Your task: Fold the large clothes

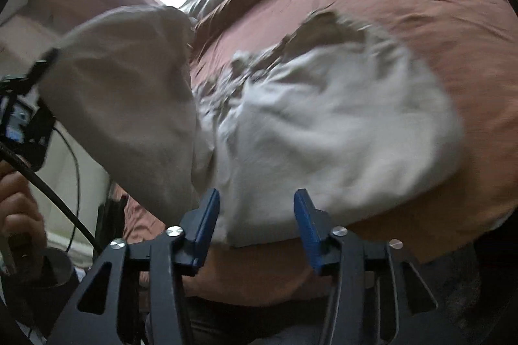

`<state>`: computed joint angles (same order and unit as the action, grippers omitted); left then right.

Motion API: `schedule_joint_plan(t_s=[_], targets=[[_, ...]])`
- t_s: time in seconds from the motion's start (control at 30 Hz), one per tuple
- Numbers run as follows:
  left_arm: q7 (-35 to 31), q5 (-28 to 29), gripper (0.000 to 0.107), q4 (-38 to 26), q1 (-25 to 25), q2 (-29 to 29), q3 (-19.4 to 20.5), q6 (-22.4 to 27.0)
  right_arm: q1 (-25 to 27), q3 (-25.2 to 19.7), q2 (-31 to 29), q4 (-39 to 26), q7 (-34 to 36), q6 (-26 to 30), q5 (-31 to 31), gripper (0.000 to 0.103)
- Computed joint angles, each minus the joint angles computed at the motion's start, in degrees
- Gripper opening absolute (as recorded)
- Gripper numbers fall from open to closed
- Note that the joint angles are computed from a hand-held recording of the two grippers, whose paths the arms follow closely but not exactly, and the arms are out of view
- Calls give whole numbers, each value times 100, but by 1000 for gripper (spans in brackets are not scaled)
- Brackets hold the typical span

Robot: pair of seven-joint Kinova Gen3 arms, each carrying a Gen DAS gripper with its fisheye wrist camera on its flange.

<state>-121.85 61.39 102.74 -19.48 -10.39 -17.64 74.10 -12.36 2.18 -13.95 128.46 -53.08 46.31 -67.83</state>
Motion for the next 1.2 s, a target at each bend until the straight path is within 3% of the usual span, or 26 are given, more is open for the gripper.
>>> schedule_joint_plan(t_s=[0.17, 0.33, 0.43, 0.47, 0.53, 0.6, 0.67, 0.83, 1.0, 1.2], targets=[[334, -285, 16, 67, 502, 429, 802, -690, 456, 596, -169, 334, 293, 454, 127, 46], [516, -634, 16, 243, 913, 650, 1225, -996, 930, 901, -45, 563, 527, 761, 209, 46], [575, -1161, 28, 149, 1076, 799, 1486, -863, 1251, 899, -87, 591, 328, 852, 371, 46], [561, -1211, 38, 174, 1074, 824, 1550, -832, 1326, 945, -77, 584, 304, 906, 414, 46], [350, -1031, 52, 256, 1139, 892, 1360, -578, 1448, 974, -110, 554, 223, 1006, 470, 61], [48, -739, 67, 390, 971, 863, 1211, -343, 1575, 1019, -159, 527, 224, 1086, 468, 63], [54, -782, 75, 447, 879, 691, 1166, -427, 1555, 1043, -47, 476, 341, 1080, 323, 63], [172, -1088, 77, 290, 622, 674, 946, -503, 1448, 718, 293, 195, 522, 884, 138, 64], [61, -1440, 77, 481, 118, 580, 555, -550, 1288, 304, 1236, -446, 825, 736, -37, 64], [-198, -1738, 77, 605, -477, 741, 235, -699, 1089, -231, 1924, -1573, 175, 400, 741, 64]])
